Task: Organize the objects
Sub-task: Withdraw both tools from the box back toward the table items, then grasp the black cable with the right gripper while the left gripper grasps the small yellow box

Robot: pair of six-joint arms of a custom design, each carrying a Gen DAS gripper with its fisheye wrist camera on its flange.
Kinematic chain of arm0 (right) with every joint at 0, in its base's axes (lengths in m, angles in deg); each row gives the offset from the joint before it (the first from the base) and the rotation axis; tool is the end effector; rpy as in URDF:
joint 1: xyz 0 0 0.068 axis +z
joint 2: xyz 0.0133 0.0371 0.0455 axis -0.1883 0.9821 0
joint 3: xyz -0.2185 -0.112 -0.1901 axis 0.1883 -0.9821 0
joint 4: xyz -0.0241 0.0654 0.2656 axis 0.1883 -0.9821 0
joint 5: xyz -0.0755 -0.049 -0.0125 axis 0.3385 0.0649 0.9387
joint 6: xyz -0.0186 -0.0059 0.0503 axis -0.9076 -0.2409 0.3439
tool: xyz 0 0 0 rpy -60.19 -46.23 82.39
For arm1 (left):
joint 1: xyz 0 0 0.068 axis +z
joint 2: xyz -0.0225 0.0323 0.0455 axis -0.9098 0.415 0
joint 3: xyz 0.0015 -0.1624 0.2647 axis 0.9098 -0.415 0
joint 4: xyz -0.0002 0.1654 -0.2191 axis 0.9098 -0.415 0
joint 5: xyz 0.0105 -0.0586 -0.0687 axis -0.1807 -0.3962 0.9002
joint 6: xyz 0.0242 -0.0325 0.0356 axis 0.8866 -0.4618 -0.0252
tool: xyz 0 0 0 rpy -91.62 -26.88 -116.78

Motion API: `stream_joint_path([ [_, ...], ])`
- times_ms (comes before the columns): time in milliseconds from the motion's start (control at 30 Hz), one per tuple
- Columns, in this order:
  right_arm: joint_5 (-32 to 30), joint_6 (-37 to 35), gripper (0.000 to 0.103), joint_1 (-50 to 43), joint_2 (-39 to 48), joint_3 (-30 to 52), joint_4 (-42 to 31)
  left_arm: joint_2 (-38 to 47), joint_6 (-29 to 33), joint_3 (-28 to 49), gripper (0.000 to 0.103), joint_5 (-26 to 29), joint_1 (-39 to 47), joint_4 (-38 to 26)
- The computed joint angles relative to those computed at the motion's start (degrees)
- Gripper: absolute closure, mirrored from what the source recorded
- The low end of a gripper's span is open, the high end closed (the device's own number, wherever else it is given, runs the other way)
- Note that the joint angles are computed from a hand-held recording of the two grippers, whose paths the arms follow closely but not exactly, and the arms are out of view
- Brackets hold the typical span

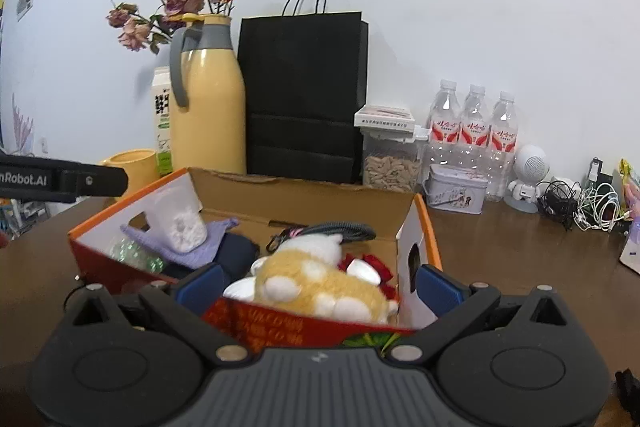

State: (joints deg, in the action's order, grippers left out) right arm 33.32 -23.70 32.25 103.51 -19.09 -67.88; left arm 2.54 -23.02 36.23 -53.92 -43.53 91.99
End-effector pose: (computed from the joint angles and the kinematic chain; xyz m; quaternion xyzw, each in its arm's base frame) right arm 0.1667 0.1266 0.2013 -0.0296 0.8381 -0.0021 0.5447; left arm 0.2138 0.0655 0.2360 0.0889 0.8323 -0.0777 0.5416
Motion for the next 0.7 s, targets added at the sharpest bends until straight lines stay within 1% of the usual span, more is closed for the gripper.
stream_joint_path([
  [200,1.64,2.79,0.000,3.88,0.59,-0.16,-3.98,0.16,4.08,-0.79,0.000,2.75,4.86,-2.44],
  [333,0.73,4.76,0.000,5.33,2.05,-0.26,-5.29,0.85,6.64,-1.12,0.000,4.69,7.91,-3.94],
  [500,-1.15,6.10,0.000,6.57,6.13,0.91,-6.03,1.76,9.24,-1.79,0.000,6.01,10.55,-5.19],
  [600,-3.19,6.22,0.000,6.39,9.67,2.30,-5.85,2.48,10.52,-2.04,0.000,6.51,11.42,-5.83],
  [700,-3.95,6.73,0.000,6.63,13.59,4.18,-5.72,3.40,12.04,-2.29,0.000,7.54,12.42,-6.38],
])
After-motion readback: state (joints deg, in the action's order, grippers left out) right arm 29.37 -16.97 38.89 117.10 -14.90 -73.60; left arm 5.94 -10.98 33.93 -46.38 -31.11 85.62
